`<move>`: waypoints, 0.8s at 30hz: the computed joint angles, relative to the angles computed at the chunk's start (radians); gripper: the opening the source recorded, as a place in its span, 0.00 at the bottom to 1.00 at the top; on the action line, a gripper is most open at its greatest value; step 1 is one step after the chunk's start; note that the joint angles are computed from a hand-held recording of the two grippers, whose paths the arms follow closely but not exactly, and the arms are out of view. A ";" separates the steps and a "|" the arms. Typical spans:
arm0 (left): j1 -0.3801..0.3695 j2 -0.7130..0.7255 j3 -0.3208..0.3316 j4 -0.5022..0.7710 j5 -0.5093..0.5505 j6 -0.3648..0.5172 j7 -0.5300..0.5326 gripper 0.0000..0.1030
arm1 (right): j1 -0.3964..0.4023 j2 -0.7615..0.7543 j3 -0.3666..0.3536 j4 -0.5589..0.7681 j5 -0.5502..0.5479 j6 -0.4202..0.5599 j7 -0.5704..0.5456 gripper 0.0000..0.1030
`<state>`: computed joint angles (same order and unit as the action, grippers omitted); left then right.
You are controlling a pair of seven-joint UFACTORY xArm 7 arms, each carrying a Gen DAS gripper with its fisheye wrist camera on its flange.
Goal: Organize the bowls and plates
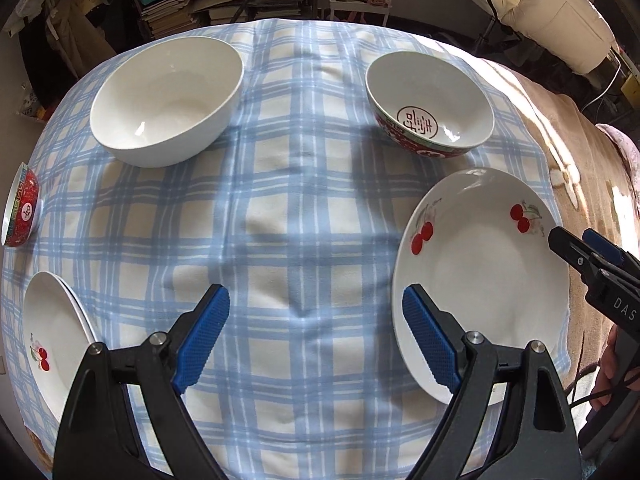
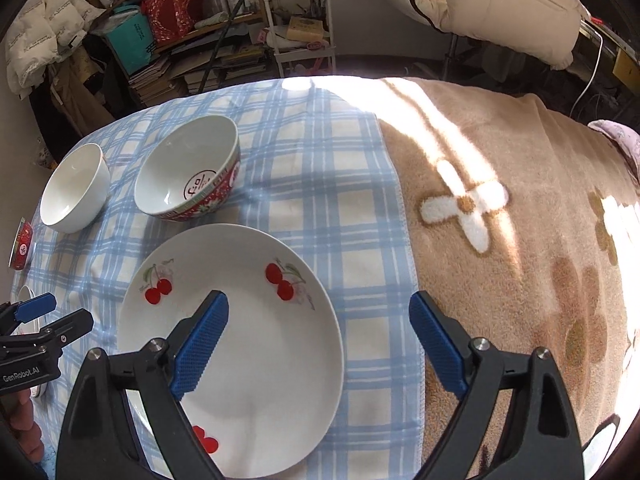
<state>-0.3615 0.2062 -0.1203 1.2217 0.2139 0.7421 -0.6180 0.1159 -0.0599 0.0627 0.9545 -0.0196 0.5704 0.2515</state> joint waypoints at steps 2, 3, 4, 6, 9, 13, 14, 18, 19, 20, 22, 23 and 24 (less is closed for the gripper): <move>-0.007 0.026 -0.004 0.021 0.003 0.010 0.004 0.85 | -0.003 0.004 -0.008 -0.009 0.036 0.011 -0.027 0.86; -0.011 0.040 -0.005 0.033 0.002 0.017 0.008 0.85 | -0.004 0.010 -0.011 -0.009 0.054 0.022 -0.040 0.84; -0.015 0.053 -0.005 0.043 0.001 0.024 0.011 0.85 | -0.005 0.016 -0.014 -0.009 0.079 0.030 -0.060 0.81; -0.023 0.074 -0.004 0.061 -0.002 0.038 0.015 0.82 | -0.008 0.031 -0.019 -0.005 0.137 0.049 -0.104 0.71; -0.024 0.098 -0.008 0.080 -0.030 0.051 0.042 0.67 | -0.012 0.046 -0.018 -0.007 0.185 0.059 -0.144 0.67; 0.000 0.102 -0.032 0.072 -0.144 -0.008 0.113 0.27 | -0.014 0.051 -0.015 -0.008 0.200 0.053 -0.170 0.65; -0.006 0.108 -0.030 0.082 -0.146 -0.006 0.113 0.24 | -0.014 0.052 -0.016 -0.007 0.205 0.055 -0.176 0.61; -0.028 0.132 -0.025 0.112 -0.146 0.003 0.115 0.14 | -0.019 0.050 -0.018 -0.001 0.212 0.069 -0.185 0.42; -0.033 0.133 -0.021 0.110 -0.141 -0.002 0.108 0.14 | -0.020 0.049 -0.018 -0.001 0.224 0.071 -0.192 0.38; -0.035 0.132 -0.019 0.107 -0.141 -0.008 0.104 0.14 | -0.020 0.047 -0.018 -0.001 0.236 0.074 -0.200 0.36; -0.036 0.130 -0.018 0.100 -0.145 -0.019 0.100 0.14 | -0.020 0.045 -0.019 0.000 0.275 0.085 -0.234 0.22; -0.035 0.130 -0.019 0.098 -0.149 -0.022 0.102 0.14 | -0.019 0.044 -0.018 0.001 0.296 0.090 -0.257 0.20; -0.030 0.130 -0.019 0.096 -0.158 -0.027 0.109 0.14 | -0.016 0.042 -0.014 -0.001 0.277 0.087 -0.245 0.20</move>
<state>-0.3912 0.3365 -0.1397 1.3176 0.0563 0.7147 -0.5089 0.0997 -0.0181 0.0483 0.9532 0.2574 0.6569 0.0063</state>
